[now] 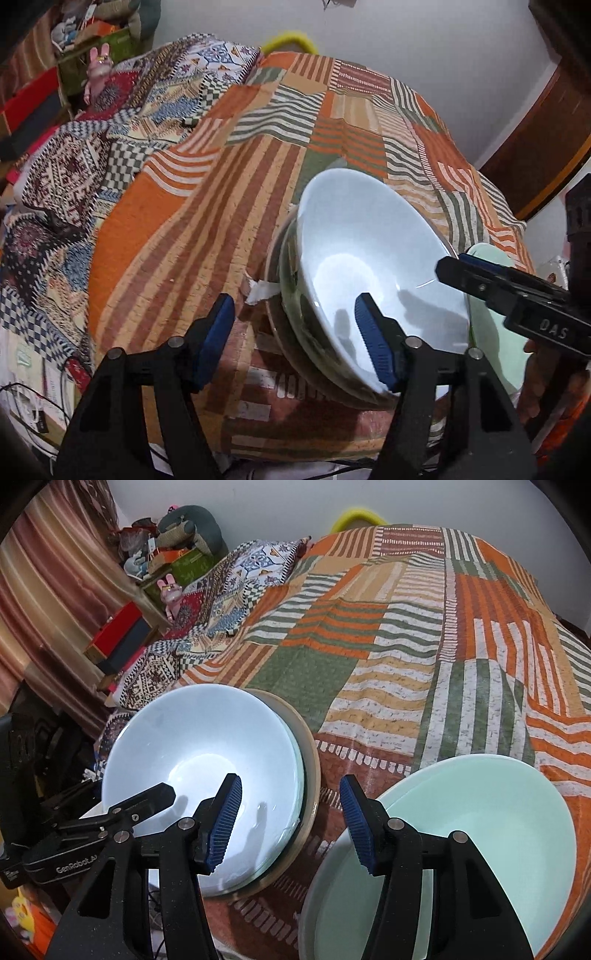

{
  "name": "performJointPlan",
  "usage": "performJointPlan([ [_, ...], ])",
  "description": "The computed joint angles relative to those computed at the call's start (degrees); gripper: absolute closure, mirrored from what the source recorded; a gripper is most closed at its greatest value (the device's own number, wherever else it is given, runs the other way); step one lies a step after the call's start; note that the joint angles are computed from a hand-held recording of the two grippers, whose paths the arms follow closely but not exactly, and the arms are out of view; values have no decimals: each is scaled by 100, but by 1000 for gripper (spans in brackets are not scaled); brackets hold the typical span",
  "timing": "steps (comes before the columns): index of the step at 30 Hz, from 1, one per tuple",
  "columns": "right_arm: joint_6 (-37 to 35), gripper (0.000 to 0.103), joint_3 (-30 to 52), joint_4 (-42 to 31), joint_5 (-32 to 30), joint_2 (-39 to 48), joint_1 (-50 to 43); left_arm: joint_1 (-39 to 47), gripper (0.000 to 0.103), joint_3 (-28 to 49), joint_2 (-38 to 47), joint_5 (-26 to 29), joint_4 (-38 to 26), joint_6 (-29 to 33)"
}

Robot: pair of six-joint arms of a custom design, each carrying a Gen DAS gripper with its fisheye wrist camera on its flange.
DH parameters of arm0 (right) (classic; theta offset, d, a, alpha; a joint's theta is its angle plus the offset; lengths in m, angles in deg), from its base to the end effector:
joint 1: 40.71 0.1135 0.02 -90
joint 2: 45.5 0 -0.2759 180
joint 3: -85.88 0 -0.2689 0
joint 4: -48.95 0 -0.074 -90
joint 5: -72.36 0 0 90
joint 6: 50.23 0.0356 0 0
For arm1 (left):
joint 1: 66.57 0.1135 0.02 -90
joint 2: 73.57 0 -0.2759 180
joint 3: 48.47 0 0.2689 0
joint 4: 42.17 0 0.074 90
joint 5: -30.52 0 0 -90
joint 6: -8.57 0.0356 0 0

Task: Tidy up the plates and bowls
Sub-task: 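Lower the spotted white bowl into the pale green bowl with the left gripper, then settle the spotted white bowl on the stack and open the left gripper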

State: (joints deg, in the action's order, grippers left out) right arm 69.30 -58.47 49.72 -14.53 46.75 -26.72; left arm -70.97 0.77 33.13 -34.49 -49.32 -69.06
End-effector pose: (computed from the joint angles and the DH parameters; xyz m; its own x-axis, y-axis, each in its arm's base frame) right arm 0.2337 0.0562 0.0741 -0.8029 0.3071 -0.5108 0.2114 0.9480 0.2378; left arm 0.2875 -0.0372 0.0551 -0.8262 0.2583 -0.5006 0.4373 0.8543 -0.2809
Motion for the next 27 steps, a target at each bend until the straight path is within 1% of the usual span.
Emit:
performJointPlan([
  [2,-15,52,51,22,-72,139,-42,14,44,35,18,65,-63,21],
  [4,-10,54,85,36,-93,225,-42,10,48,47,21,96,-79,21],
  [6,2,63,139,39,-105,332,-18,-15,55,90,67,124,-129,18],
  [7,-8,65,155,62,-166,395,-42,-26,56,147,125,142,-190,22],
  [9,-11,74,172,111,-234,493,-65,-59,61,238,265,142,-266,8],
  [11,-40,79,191,150,-315,587,-81,-64,64,321,391,166,-335,-16],
  [12,-50,80,185,214,-372,626,-80,-46,65,328,418,233,-332,-39],
  [14,-46,80,173,215,-289,611,-20,-53,66,329,402,202,-338,-63],
  [16,-40,80,140,255,-355,594,-59,-66,66,309,386,165,-317,-86],
  [21,-42,81,130,316,-341,635,-60,-234,66,129,179,-173,-187,-161],
  [27,65,82,100,339,-339,586,-40,-236,66,101,135,-228,-215,-243],
])
